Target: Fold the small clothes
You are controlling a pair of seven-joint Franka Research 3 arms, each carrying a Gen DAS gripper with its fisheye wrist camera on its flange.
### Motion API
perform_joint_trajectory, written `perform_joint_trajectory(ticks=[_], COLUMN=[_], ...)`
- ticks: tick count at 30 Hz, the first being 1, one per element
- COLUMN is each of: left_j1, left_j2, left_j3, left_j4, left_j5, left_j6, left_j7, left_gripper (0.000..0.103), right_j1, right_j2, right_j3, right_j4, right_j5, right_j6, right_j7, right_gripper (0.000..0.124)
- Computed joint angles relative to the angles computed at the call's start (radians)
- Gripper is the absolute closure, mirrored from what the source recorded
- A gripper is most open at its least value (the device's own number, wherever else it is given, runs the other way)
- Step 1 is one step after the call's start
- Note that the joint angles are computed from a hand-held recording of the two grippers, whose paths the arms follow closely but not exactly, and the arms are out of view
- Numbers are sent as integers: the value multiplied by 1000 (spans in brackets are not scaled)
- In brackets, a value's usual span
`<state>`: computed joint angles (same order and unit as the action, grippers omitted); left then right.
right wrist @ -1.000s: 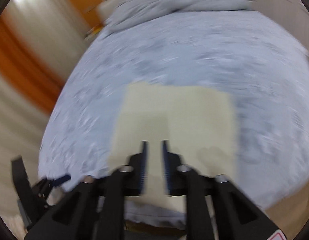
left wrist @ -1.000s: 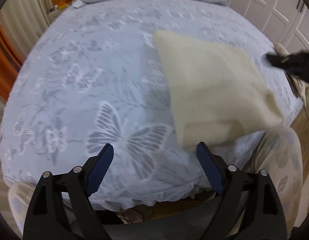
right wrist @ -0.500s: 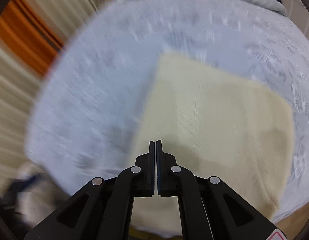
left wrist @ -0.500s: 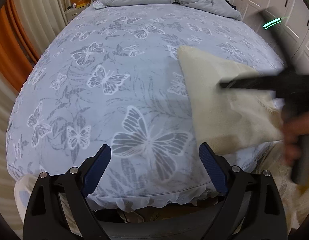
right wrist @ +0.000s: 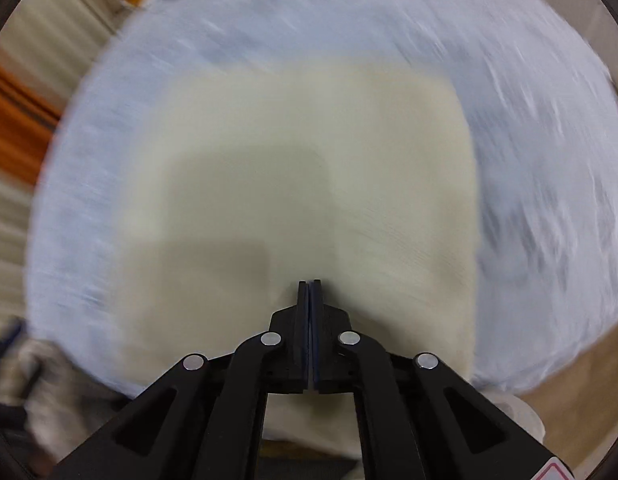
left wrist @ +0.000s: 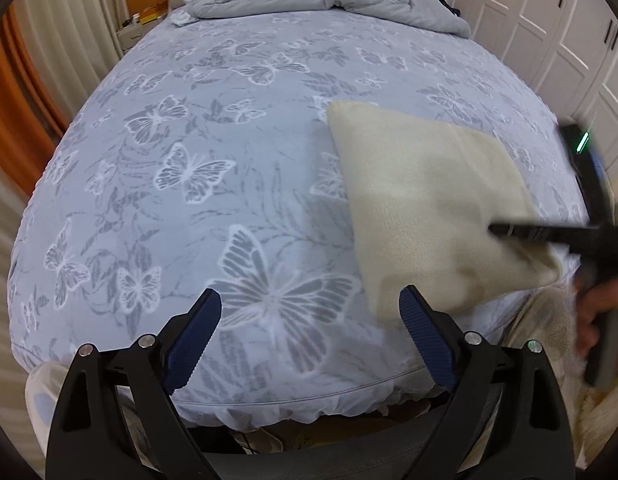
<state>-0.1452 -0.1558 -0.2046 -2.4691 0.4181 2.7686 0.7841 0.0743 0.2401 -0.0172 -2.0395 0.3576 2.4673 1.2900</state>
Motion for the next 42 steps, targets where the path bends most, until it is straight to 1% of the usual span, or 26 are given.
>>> perform_joint_trajectory(ticks=[4,5,7,9,11,13,16,17,19,20,21,22,23,24,26,27,28,29,30,31,32,33,35,36,38,42], left_j1=[-13,-20,-33,-42,-50,-58,-68,-71,-76,-78,-79,-79,-78,-75,-72,-71,-69,-68,-65,-61,-56,-49,-35,-25,-3,32], left_j2=[46,61,84,107,126,142,170,174,181,183,184,182,180,178,184,191,198,208,211,214,215,215,224,237,276,375], left_j3=[-15,-17,-15,-16,-16,-16,-17,-17,-17,-16,-15,-14,-12,-10,-7,-8,-7,-9,-11,-14,-18,-23,-30,-37,-48,-58], left_j4=[51,68,92,116,133,147,170,174,185,190,193,194,192,189,190,195,201,208,210,210,208,205,206,214,249,341], left_j5=[19,17,-4,-6,-11,-29,-93,-98,-86,-76,-69,-62,-60,-64,-74,-81,-97,-127,-159,-203,-265,-334,-476,-567,-704,-798], left_j6=[-30,-44,-51,-65,-71,-76,-91,-94,-103,-109,-113,-114,-111,-103,-93,-94,-97,-95,-87,-75,-55,-32,5,18,13,-32], left_j7=[-2,2,22,27,34,45,95,99,96,92,90,86,85,87,85,88,99,117,137,168,215,265,342,390,451,447], left_gripper=[15,15,15,15,15,15,15,15,15,15,15,15,15,14,14,14,14,14,14,14,14,10,8,8,8,8], right_j1=[-62,-64,-64,-66,-70,-92,-110,-113,-118,-110,-101,-127,-134,-129,-113,-105,-80,-62,-71,-115,-144,-160,-145,-146,-151,-150], right_j2=[-21,-45,-83,-108,-122,-101,-42,-18,35,39,30,-12,-46,-83,-90,-63,0,68,116,130,113,83,35,19,14,63], right_j3=[16,14,0,-17,-36,-43,-39,-32,-17,-12,-11,21,31,31,15,3,-23,-50,-49,-19,-3,6,-7,-7,-6,-13], right_j4=[4,-11,-36,-60,-84,-70,-26,-2,53,62,65,46,32,18,20,39,67,116,139,145,134,115,65,49,41,72], right_j5=[240,261,263,254,217,255,296,308,314,296,306,387,440,478,497,439,310,203,165,197,277,324,333,339,328,290], right_j6=[-38,-12,28,59,85,52,6,-7,-50,-53,-43,-27,-10,19,40,41,41,-13,-50,-58,-66,-59,10,29,18,-69], right_j7=[-76,-98,-117,-122,-84,-93,-95,-105,-135,-137,-160,-248,-308,-356,-391,-358,-271,-190,-145,-127,-161,-172,-165,-169,-166,-115], right_gripper=[122,113,106,84,74,73,65,65,102,106,108,108,109,109,109,108,107,100,94,94,91,83,57,52,51,50])
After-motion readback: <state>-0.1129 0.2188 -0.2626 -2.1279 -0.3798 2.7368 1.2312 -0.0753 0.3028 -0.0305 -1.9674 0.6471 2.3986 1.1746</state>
